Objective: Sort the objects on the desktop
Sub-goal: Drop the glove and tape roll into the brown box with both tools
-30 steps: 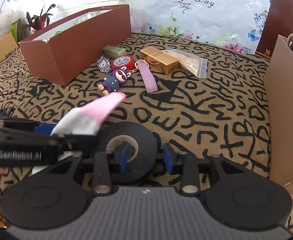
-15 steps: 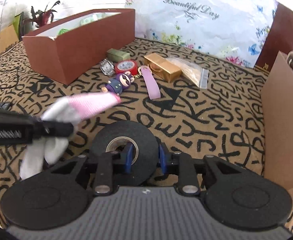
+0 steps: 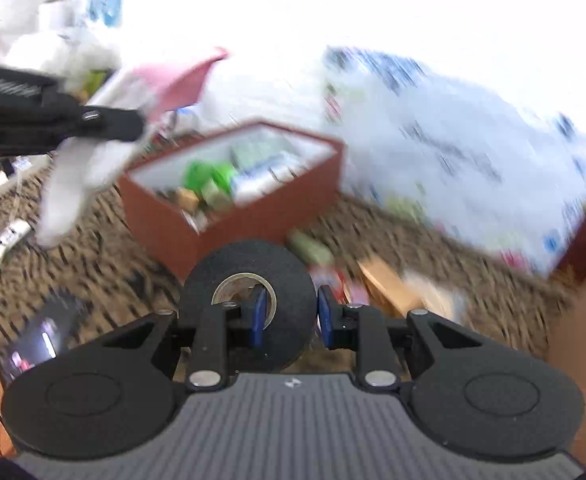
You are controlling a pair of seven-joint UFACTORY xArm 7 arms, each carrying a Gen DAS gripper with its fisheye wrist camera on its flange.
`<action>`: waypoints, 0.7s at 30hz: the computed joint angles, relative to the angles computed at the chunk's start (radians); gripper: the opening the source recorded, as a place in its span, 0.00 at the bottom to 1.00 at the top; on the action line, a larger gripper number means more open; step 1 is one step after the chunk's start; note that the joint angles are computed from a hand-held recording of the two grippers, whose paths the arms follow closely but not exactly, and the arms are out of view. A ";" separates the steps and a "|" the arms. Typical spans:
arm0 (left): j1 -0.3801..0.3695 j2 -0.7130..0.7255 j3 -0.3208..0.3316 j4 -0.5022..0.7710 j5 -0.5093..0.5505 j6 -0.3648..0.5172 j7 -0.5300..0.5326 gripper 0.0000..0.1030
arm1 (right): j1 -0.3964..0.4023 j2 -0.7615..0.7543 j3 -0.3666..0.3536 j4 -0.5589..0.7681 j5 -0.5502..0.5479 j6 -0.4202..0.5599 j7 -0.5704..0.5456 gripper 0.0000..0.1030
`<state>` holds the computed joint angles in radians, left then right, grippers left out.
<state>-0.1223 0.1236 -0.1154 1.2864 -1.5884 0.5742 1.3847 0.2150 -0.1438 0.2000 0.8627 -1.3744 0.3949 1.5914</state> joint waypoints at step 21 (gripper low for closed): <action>0.016 0.562 -0.062 0.623 0.609 -0.069 -0.570 0.29 | 0.138 0.607 -0.167 0.659 0.132 -0.010 -0.390 0.26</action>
